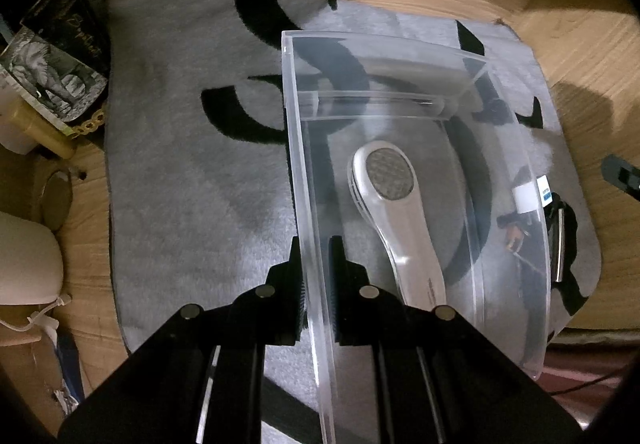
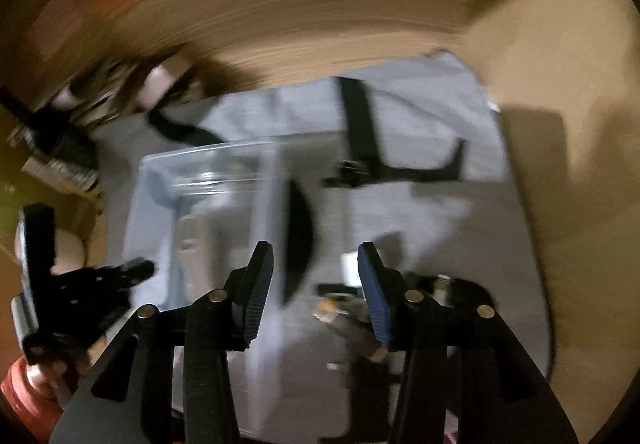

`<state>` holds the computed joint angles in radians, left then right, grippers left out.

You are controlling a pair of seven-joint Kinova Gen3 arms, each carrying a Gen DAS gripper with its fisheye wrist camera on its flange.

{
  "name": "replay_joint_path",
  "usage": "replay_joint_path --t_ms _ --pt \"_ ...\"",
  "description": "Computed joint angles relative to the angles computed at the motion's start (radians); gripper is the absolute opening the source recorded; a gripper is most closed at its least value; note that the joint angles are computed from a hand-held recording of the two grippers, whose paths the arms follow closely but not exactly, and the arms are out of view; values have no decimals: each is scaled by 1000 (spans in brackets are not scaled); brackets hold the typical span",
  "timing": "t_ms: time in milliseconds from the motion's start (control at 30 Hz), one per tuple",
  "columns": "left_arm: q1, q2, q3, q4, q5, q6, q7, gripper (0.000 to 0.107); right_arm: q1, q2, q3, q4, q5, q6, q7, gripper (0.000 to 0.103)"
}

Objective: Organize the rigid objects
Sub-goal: 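Grasp the metal cylinder on the mat with the right gripper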

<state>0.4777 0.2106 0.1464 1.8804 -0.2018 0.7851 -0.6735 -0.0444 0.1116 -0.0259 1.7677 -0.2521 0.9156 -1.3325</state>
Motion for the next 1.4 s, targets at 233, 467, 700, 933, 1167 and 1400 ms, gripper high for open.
replay_joint_path --t_ms 233,467,700,933,1167,1400 --pt "4 15 -5 -19 -1 23 21 8 72 14 56 35 58 -9 -41 41" --pt "20 26 -8 -38 -20 54 60 8 118 92 62 55 90 2 -53 41" --pt "23 34 -8 -51 -22 74 76 8 115 174 39 62 91 22 -44 41" --pt "27 39 -9 -57 -28 81 85 8 97 189 26 70 107 -22 -54 44" --pt "28 39 -8 -59 -30 83 83 8 102 174 26 84 107 -54 -47 15" --pt "21 36 -6 -55 -25 77 63 8 139 156 34 84 72 -61 -16 14"
